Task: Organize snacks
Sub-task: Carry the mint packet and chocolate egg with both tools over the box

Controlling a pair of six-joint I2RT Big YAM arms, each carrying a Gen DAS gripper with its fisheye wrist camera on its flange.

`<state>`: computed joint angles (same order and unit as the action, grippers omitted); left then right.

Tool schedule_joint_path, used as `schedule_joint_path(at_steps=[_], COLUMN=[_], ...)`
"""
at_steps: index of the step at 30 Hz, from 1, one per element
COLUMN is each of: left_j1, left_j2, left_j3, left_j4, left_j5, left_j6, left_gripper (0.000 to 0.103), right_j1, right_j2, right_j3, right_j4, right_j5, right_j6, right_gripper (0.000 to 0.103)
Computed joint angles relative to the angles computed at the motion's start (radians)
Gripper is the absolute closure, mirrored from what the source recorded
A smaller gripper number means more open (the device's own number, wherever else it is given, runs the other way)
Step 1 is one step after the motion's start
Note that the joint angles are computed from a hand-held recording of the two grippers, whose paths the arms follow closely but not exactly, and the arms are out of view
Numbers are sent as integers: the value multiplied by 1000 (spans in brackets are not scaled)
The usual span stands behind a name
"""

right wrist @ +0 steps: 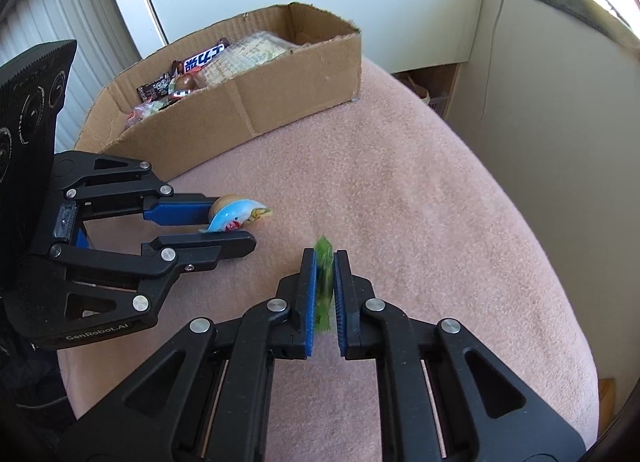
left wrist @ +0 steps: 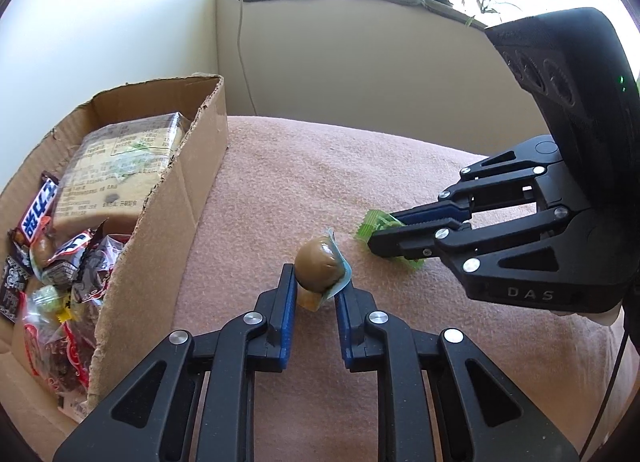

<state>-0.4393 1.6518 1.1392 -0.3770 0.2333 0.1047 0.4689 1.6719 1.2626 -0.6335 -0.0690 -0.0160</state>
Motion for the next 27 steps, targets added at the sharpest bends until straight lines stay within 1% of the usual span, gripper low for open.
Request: schedule_joint_path(at_steps=[2, 4, 5, 7, 9, 13, 20, 27], left_j1=[14, 20, 19, 23, 33, 52, 117, 198], left_j2=[4, -7, -10, -28, -40, -85, -147, -230], left_j3=[-1, -12, -17, -36, -42, -88, -135, -175], left_j4=[6, 8, 12, 24, 19, 31, 35, 15], left_j5=[11, 19, 20, 26, 43, 76, 150, 221], left_j6=[7, 11, 12, 18, 27, 32, 76, 119], left_gripper=[86, 86, 86, 86, 86, 86, 86, 86], right_j1=[13, 14, 15, 18, 24, 28, 48, 109], right_j2=[0, -3, -4, -11, -24, -58, -131, -170], right_j3=[-9, -9, -13, -22, -35, -58, -94, -86], right_j4=[9, 6, 12, 25, 36, 41, 39, 27], right_j5=[37, 40, 47, 64, 88, 101, 131, 178], right_j6=[-6, 1, 6, 23, 39, 79, 145, 200], right_gripper=[95, 96, 98, 98, 98, 98, 98, 98])
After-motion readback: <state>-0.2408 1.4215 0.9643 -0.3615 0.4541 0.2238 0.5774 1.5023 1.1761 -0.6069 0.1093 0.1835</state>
